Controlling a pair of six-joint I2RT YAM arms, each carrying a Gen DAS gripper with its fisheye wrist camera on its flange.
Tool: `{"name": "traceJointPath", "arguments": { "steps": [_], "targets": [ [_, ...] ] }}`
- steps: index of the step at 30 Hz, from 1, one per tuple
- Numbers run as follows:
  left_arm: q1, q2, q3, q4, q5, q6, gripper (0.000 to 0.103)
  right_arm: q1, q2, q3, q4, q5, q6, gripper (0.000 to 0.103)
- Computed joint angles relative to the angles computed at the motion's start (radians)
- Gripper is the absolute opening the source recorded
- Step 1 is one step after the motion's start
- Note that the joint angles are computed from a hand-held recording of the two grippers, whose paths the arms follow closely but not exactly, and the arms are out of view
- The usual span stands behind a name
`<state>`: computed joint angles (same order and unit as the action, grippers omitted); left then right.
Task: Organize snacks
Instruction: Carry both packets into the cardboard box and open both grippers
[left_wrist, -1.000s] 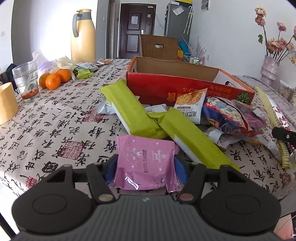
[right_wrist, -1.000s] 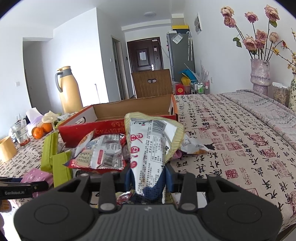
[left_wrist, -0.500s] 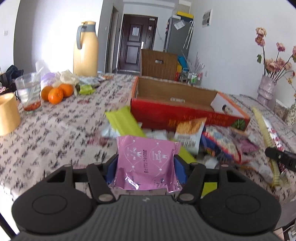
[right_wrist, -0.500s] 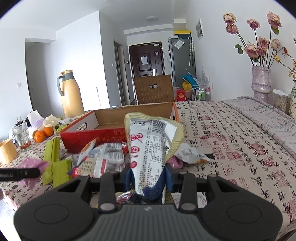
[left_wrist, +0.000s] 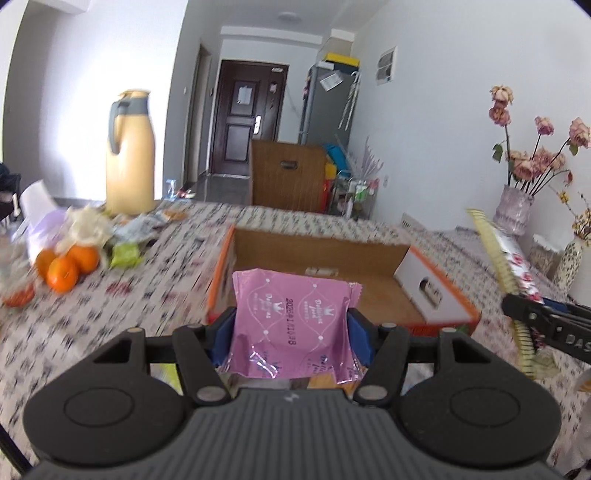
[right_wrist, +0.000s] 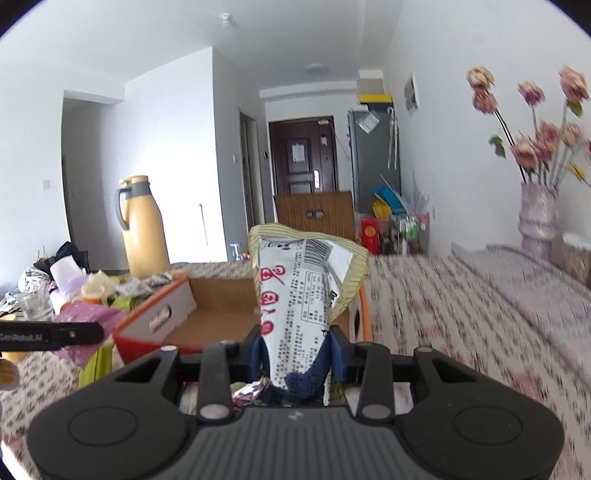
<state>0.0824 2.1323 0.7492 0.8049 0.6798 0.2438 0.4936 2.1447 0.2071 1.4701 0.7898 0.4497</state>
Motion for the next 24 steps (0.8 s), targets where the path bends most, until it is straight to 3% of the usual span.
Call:
{"name": "traceJointPath", "arguments": {
  "steps": [5,12,18,24],
  "targets": [
    [-0.101,0.002,0.068,0.041,-0.078,-0.088,0.063,-0.169,-0.103,0.119,-0.173,-0.165,-0.068,0.036],
    [-0.217,0.076,0.303,-0.103,-0.225,-0.142,0.063,-0.344,-0.067,0.394,-0.498,-0.352,-0.093,0.036],
    [-0.283,0.230,0.597,-0.339,-0.350,-0.124,0.063,-0.404,0.089,0.663,-0.770,-0.431,-0.069,0.036],
    [-0.327,0.409,0.867,-0.587,-0.465,-0.086,0.064,-0.424,0.197,0.813,-0.912,-0.469,-0.056,0.036]
  ]
}}
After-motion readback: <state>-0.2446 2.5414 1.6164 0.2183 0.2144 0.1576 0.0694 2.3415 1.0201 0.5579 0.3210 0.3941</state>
